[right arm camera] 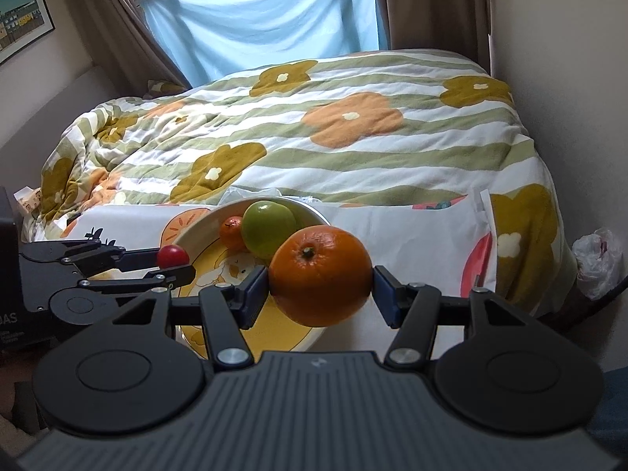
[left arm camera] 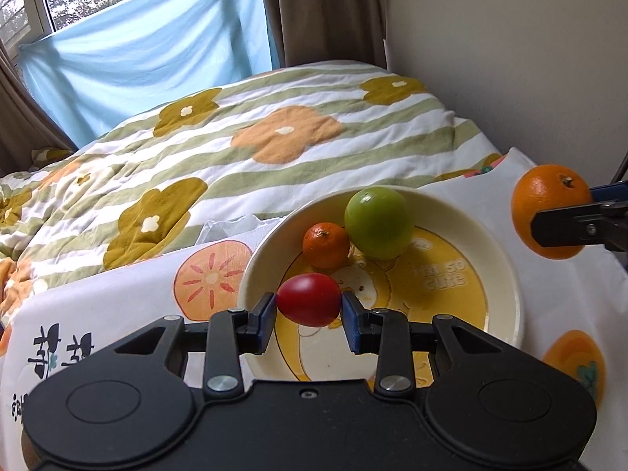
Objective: Organize fruits
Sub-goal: 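Carry the tomato into the bowl and open the left tool while the right tool carries the orange, then lower the large orange into the bowl and open the right tool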
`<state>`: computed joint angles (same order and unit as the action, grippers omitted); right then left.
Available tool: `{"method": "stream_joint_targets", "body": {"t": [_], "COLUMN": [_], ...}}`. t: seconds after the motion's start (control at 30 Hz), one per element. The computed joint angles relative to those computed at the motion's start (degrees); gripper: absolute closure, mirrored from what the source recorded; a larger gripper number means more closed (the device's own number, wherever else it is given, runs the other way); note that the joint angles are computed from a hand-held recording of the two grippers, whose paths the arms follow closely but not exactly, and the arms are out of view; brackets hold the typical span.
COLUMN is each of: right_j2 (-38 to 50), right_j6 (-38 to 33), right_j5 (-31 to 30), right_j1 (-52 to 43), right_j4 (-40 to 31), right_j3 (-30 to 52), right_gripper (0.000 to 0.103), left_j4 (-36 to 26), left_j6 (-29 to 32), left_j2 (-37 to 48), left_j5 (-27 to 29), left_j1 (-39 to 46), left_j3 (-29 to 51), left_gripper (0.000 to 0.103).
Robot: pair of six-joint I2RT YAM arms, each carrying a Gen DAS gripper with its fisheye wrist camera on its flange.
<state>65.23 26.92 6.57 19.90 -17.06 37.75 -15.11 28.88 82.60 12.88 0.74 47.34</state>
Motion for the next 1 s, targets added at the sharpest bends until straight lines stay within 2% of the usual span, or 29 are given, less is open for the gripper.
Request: {"method": "stream_joint_targets", "body": {"t": [0.27, 0.33, 0.37, 0.77, 1.0], "right_j2": [4.19, 4.14, 4.14, 5.33, 9.22], "right_j6": [-1.47, -1.34, -1.32, -0.94, -3.92], "right_j5": [-2.07, -1.83, -1.83, -0.97, -1.21], "right_j1": [-2.14, -2.14, -2.3, -1.46, 0.11], "right_j4": [2.67, 2.3, 2.22, 1.48, 4.48], "right_j3": [0.49, 0.71, 0.8, 2.25, 3.47], "right_gripper": [0.031, 0.031, 0.031, 0.031, 0.031], "left_j4": [2.14, 2.93, 3.52, -5.0, -8.1], "left_j6": [0.45, 0.34, 0.37, 2.32, 2.78], "left_j2": [4.03, 3.62, 2.9, -3.81, -6.49], "left_j5": [-0.78, -0.97, -0.06, 5.79, 7.83], "left_j1": [-0.77, -0.77, -0.32, 6.46, 9.34], "left_j3": [1.46, 1.16, 0.65, 1.66, 1.46], "left_gripper": [0.062, 0.028, 0.024, 0.02, 0.02]}}
